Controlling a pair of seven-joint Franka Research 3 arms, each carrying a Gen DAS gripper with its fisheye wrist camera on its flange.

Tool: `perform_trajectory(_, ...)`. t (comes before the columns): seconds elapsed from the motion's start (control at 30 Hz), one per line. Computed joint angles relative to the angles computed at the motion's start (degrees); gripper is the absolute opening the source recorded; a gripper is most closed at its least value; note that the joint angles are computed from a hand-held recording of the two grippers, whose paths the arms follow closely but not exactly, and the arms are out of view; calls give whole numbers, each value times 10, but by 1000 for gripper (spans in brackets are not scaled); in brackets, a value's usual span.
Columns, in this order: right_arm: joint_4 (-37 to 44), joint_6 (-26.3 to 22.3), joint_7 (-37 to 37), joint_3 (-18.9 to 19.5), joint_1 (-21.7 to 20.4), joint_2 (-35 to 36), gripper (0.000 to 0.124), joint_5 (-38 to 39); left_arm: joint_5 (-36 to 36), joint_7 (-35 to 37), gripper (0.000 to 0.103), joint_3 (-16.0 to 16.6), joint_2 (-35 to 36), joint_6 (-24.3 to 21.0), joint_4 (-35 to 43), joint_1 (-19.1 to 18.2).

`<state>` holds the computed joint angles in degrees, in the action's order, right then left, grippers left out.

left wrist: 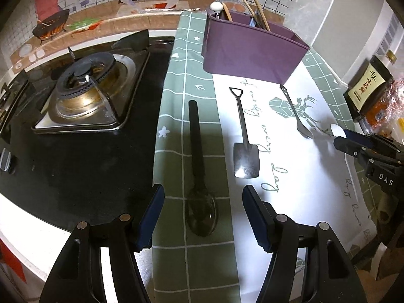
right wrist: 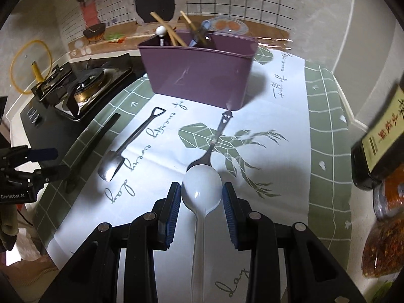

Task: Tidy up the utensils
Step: 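Grasp the white plastic spoon with the right gripper while the left grasps the black spoon, then lift the white spoon and black spoon and lower both into the purple holder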

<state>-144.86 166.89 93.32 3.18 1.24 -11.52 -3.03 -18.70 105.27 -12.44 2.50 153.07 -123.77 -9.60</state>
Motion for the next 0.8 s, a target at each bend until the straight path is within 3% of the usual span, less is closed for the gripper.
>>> perform_trajectory(0.07, -3, 0, 0, -2, 1, -1, 32, 5, -1, 10, 49, 0, 9, -7, 11, 1)
perform_trajectory(0.17, -5, 0, -3, -4, 4, 1, 32, 13, 24, 7, 37, -1, 36, -27, 47, 4)
perform_trajectory(0.33, -8, 4, -2, -1, 5, -2, 32, 13, 78, -21, 28, -6, 102, -110, 143, 12)
perform_trajectory(0.8, 2, 1, 12, 6, 0, -1, 32, -9, 168, -65, 23, -21, 198, -172, 271, 2)
